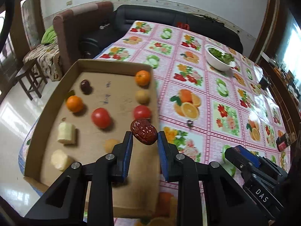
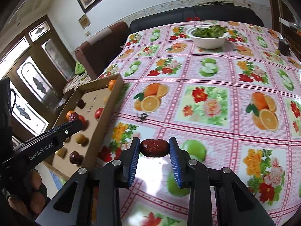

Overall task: Organize fruits
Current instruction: 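Carry both dates into the cardboard tray and open both tools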

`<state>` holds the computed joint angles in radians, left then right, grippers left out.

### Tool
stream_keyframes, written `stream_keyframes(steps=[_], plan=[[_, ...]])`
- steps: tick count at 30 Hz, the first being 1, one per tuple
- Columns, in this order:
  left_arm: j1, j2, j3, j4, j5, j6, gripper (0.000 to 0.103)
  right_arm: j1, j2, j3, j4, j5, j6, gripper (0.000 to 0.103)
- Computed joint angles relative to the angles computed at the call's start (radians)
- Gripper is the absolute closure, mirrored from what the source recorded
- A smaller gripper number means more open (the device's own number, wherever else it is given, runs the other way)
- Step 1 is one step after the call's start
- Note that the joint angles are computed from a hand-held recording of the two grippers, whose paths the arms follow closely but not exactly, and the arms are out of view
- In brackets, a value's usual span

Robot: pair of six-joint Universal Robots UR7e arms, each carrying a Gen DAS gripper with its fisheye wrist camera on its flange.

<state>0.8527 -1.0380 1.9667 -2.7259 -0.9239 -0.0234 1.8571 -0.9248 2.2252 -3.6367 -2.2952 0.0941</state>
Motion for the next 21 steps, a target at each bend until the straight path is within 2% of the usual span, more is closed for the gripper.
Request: stream_keyframes(steps=[10, 21], plan=[[0.052, -0.039, -0.011, 0.022, 0.044, -0.012, 0.079, 0.026, 0.046, -0.065, 0.037, 0.042, -0.026, 0.071], [0.093, -0.045, -0.035, 0.031, 0.09, -0.023, 0.079, 0.037, 0.108, -0.209, 0.111, 0.112, -0.096, 0.071]])
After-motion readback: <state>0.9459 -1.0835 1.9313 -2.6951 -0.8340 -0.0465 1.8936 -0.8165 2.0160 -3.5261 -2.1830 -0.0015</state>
